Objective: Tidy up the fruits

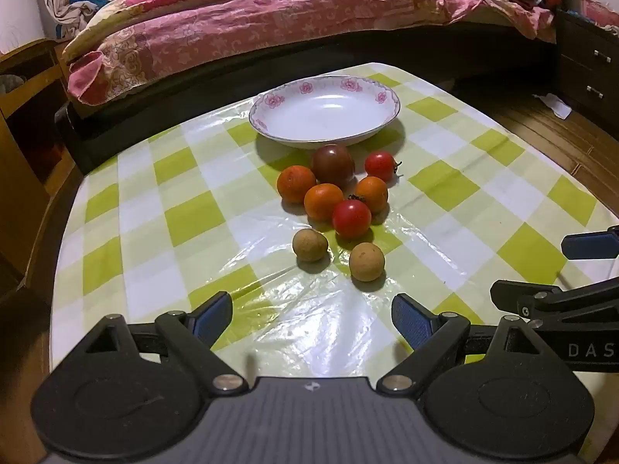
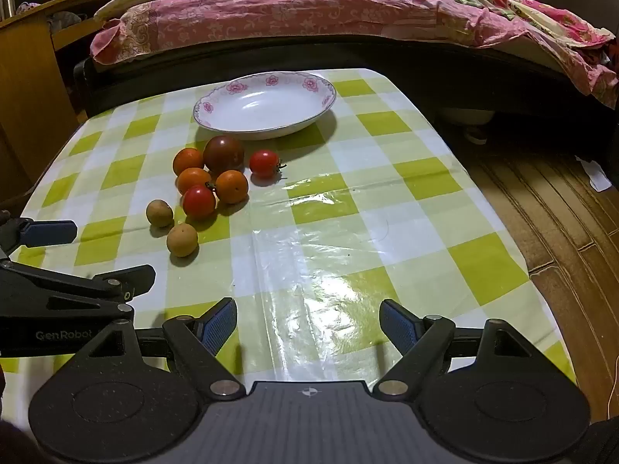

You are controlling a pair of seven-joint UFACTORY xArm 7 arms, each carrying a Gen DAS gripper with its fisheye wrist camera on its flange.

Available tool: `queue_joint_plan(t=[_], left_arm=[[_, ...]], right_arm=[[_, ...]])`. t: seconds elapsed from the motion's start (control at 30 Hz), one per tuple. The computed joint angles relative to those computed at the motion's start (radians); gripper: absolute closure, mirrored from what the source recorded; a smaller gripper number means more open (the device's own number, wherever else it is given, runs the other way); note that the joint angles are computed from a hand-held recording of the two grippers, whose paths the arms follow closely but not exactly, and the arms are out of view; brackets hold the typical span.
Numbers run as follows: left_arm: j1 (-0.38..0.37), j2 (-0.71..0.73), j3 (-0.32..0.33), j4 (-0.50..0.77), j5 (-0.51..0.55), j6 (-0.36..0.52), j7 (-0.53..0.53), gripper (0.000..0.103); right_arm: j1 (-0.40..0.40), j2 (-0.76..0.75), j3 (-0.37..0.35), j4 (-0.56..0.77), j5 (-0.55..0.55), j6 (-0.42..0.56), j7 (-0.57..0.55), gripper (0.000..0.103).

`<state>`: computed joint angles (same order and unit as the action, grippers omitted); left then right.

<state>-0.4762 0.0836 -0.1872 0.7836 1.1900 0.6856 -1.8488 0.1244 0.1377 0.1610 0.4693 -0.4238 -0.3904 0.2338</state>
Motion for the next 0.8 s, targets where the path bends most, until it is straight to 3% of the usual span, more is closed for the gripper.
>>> queue_joint_plan(t=[0.8], left_arm=[[0.006, 0.000, 0.002, -0.004, -0.009, -0.008, 0.008, 0.008]], right_arm=[[-0.006, 0.008, 0.003, 0.005, -0.001, -0.003, -0.007, 0.027]])
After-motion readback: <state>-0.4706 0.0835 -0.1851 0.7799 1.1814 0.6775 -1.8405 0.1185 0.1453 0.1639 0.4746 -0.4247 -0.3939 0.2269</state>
